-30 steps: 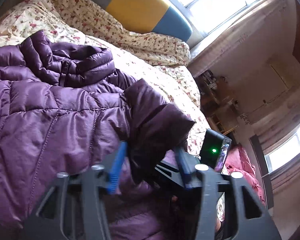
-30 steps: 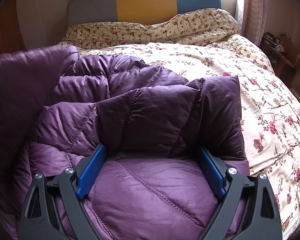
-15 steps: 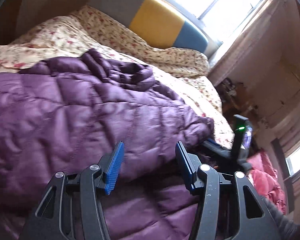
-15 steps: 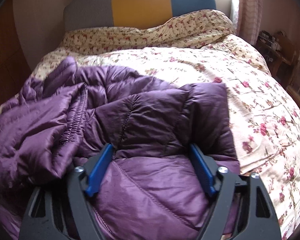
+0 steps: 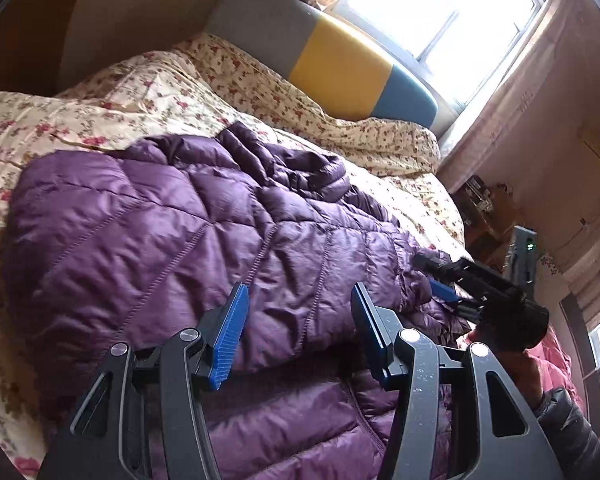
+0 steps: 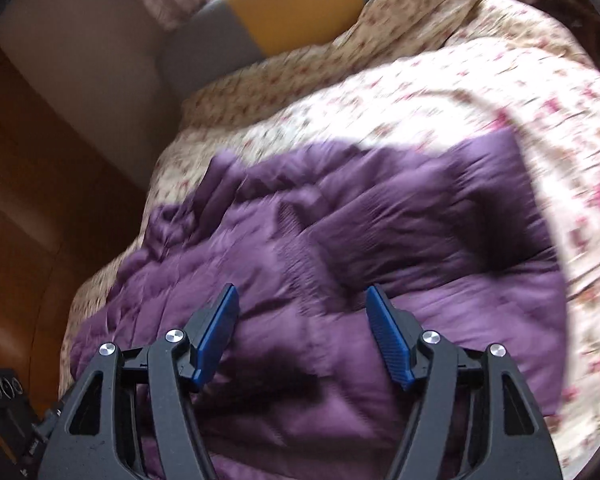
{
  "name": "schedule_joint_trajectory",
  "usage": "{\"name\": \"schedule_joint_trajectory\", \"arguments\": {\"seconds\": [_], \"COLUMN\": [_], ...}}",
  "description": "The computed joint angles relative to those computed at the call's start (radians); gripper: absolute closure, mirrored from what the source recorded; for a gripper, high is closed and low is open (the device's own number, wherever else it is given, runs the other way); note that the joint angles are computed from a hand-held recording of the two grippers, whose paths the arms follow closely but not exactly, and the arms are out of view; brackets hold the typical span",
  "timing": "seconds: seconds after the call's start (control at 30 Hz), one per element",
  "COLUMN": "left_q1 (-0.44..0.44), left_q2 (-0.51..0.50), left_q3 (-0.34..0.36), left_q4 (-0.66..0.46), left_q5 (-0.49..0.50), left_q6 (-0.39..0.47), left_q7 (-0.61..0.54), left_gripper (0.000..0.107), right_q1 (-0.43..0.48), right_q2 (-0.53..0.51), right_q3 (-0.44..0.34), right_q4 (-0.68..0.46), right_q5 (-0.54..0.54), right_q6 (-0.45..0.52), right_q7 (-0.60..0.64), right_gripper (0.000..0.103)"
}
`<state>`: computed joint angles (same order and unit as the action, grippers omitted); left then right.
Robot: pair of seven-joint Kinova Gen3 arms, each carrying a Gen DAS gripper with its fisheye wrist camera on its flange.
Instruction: Fold large clothes
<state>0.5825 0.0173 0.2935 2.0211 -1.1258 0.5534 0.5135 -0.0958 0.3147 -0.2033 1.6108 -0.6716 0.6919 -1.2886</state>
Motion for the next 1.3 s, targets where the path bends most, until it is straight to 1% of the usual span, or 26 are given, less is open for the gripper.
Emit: {"name": "schedule_joint_trajectory", "arguments": {"seconds": [0.03, 0.07, 0.1, 0.13, 0.17, 0.23, 0.3, 0.33, 0.37, 0.53, 0.57, 0.63, 0.7, 0.77, 0.83, 0.87, 0.9, 0.93, 0.97, 1.0, 1.1, 1.13, 1.17, 1.23, 1.27, 1.3], "left_q1": [0.003, 0.002, -0.003, -0.010, -0.020, -0.049, -0.080, -0.094, -0.107, -0.139, -0.137, -0.127, -0.113, -0.097, -0.078, -0.068, -0.060, -0.053, -0.049, -0.046, -0.042, -0.041, -0.041, -0.042, -0.043, -0.044], "left_q2": [-0.012, -0.026, -0.044, -0.056, -0.070, -0.102, -0.122, -0.126, -0.129, -0.090, -0.079, -0.045, -0.009, 0.013, 0.031, 0.029, 0.026, 0.025, 0.023, 0.022, 0.013, 0.009, 0.006, 0.001, 0.000, -0.003], "left_q3": [0.002, 0.005, 0.009, 0.018, 0.025, 0.037, 0.049, 0.056, 0.062, 0.070, 0.067, 0.055, 0.034, 0.005, -0.016, -0.026, -0.032, -0.035, -0.038, -0.039, -0.039, -0.038, -0.036, -0.031, -0.029, -0.028], "left_q4": [0.007, 0.018, 0.032, 0.041, 0.052, 0.079, 0.095, 0.097, 0.099, 0.070, 0.060, 0.028, -0.005, -0.020, -0.034, -0.029, -0.022, -0.018, -0.014, -0.013, -0.004, -0.001, 0.001, 0.003, 0.003, 0.004], "left_q5": [0.004, 0.000, -0.004, -0.005, -0.008, -0.005, 0.010, 0.019, 0.026, 0.079, 0.088, 0.109, 0.133, 0.141, 0.138, 0.127, 0.116, 0.111, 0.112, 0.115, 0.119, 0.117, 0.114, 0.115, 0.116, 0.117], "left_q6": [0.019, 0.030, 0.041, 0.054, 0.065, 0.070, 0.072, 0.073, 0.071, 0.075, 0.080, 0.105, 0.129, 0.126, 0.134, 0.127, 0.121, 0.123, 0.120, 0.119, 0.123, 0.124, 0.123, 0.127, 0.129, 0.130], "left_q7": [0.005, 0.019, 0.039, 0.053, 0.069, 0.097, 0.099, 0.090, 0.080, -0.018, -0.038, -0.082, -0.125, -0.144, -0.146, -0.132, -0.118, -0.113, -0.115, -0.118, -0.126, -0.123, -0.115, -0.115, -0.116, -0.116], "left_gripper": [0.055, 0.055, 0.055, 0.055, 0.055, 0.055, 0.055, 0.055, 0.055, 0.055, 0.055, 0.055, 0.055, 0.055, 0.055, 0.055, 0.055, 0.055, 0.055, 0.055, 0.055, 0.055, 0.055, 0.055, 0.055, 0.055], "right_q1": [-0.016, -0.032, -0.042, -0.033, -0.029, 0.010, 0.023, 0.013, -0.016, -0.240, -0.285, -0.368, -0.396, -0.350, -0.257, -0.211, -0.164, -0.118, -0.072, -0.025, 0.110, 0.138, 0.147, 0.129, 0.131, 0.123], "right_q2": [0.004, 0.006, 0.005, 0.000, -0.011, -0.025, -0.041, -0.055, -0.063, -0.100, -0.107, -0.115, -0.112, -0.107, -0.116, -0.125, -0.128, -0.135, -0.136, -0.139, -0.122, -0.106, -0.089, -0.065, -0.044, -0.034], "right_q3": [0.003, 0.006, -0.001, -0.025, -0.043, -0.101, -0.124, -0.118, -0.094, 0.134, 0.181, 0.268, 0.323, 0.308, 0.257, 0.222, 0.185, 0.147, 0.104, 0.060, -0.079, -0.111, -0.126, -0.124, -0.140, -0.141], "right_q4": [-0.006, -0.010, -0.012, -0.005, 0.007, 0.020, 0.030, 0.043, 0.045, 0.061, 0.067, 0.079, 0.082, 0.090, 0.118, 0.137, 0.143, 0.152, 0.151, 0.154, 0.130, 0.111, 0.090, 0.061, 0.038, 0.025], "right_q5": [0.019, 0.039, 0.064, 0.100, 0.141, 0.222, 0.301, 0.341, 0.382, 0.585, 0.626, 0.707, 0.740, 0.707, 0.626, 0.585, 0.545, 0.504, 0.463, 0.423, 0.301, 0.260, 0.236, 0.233, 0.250, 0.261], "right_q6": [0.002, 0.002, -0.004, -0.022, -0.048, -0.083, -0.108, -0.123, -0.128, -0.139, -0.135, -0.128, -0.109, -0.094, -0.124, -0.150, -0.160, -0.179, -0.185, -0.197, -0.188, -0.169, -0.145, -0.110, -0.085, -0.069], "right_q7": [-0.011, -0.022, -0.039, -0.063, -0.087, -0.152, -0.213, -0.244, -0.281, -0.436, -0.467, -0.541, -0.583, -0.577, -0.517, -0.492, -0.462, -0.430, -0.398, -0.361, -0.239, -0.203, -0.180, -0.170, -0.181, -0.191], "right_gripper": [0.053, 0.067, 0.075, 0.081, 0.089, 0.093, 0.094, 0.094, 0.094, 0.096, 0.101, 0.103, 0.103, 0.103, 0.103, 0.099, 0.093, 0.083, 0.059, 0.053, 0.053, 0.052, 0.052, 0.052, 0.060, 0.082]}}
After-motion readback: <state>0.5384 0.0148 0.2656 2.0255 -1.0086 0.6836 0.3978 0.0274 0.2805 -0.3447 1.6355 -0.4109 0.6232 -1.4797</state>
